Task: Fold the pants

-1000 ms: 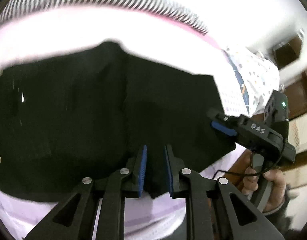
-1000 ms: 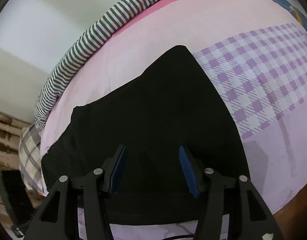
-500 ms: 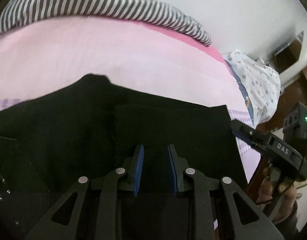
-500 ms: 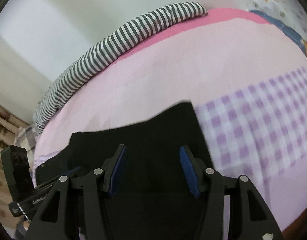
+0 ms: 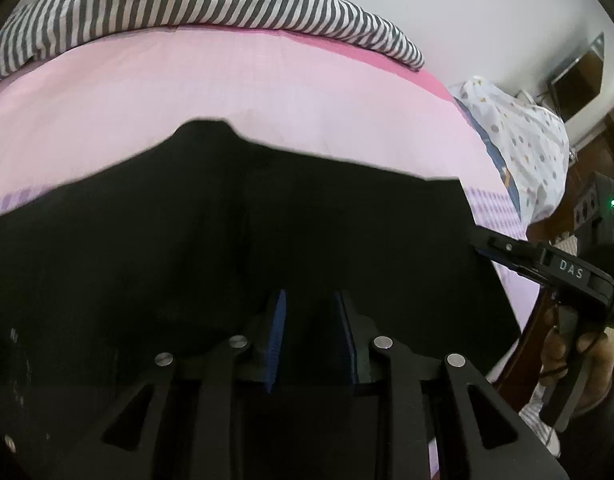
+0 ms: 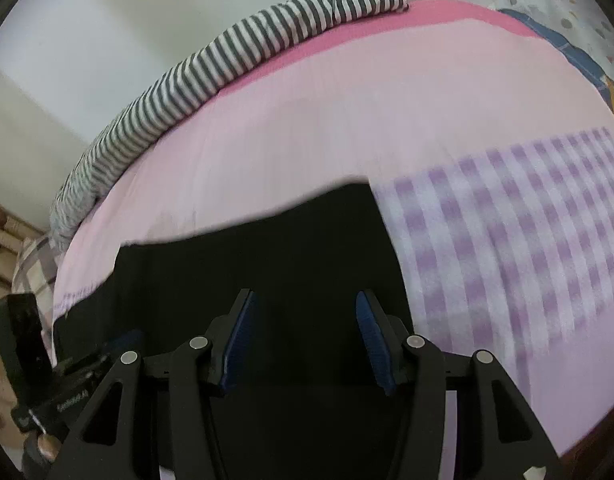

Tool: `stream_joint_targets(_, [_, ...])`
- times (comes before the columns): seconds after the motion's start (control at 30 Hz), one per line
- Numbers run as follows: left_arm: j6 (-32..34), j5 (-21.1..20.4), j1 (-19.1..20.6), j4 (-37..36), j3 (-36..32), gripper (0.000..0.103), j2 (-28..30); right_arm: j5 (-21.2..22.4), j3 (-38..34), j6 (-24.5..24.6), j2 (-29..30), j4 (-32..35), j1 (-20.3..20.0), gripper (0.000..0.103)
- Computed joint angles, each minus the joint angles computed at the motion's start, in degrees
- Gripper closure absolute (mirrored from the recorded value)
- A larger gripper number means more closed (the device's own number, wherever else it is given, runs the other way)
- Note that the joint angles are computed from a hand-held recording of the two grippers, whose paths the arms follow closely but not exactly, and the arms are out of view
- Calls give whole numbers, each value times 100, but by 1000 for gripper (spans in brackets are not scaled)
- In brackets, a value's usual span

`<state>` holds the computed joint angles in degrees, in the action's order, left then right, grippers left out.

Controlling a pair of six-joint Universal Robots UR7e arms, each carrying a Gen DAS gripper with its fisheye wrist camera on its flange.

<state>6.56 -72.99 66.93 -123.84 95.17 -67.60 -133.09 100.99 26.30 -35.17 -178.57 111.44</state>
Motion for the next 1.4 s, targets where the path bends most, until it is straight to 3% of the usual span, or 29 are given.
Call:
stream_joint_targets(0.3, [-493, -174, 305, 105, 431, 68, -917, -1, 667, 563, -128, 40, 274, 53])
stream_joint_targets(0.5, [-878, -555, 640, -258, 571, 61, -1659, -161, 512, 714, -54, 341, 382, 48])
stream_joint_targets(0.63, [-1515, -998, 1110, -524, 584, 56, -2092, 7, 591, 447, 32, -681, 454, 46])
stream_joint_targets(0.8, [-2332, -1573, 1714, -958, 628, 54, -2314, -166, 327, 3, 264, -1168, 648, 39])
stream_joint_targets(1.03, [-3166, -1416, 2037, -1076, 689, 49, -2314, -44, -61, -330, 560, -1220, 773, 35])
stream_joint_targets(1.4, [-3391, -1200, 2293, -1020, 593, 46, -2163, 241, 51, -201, 537, -1375, 655, 35])
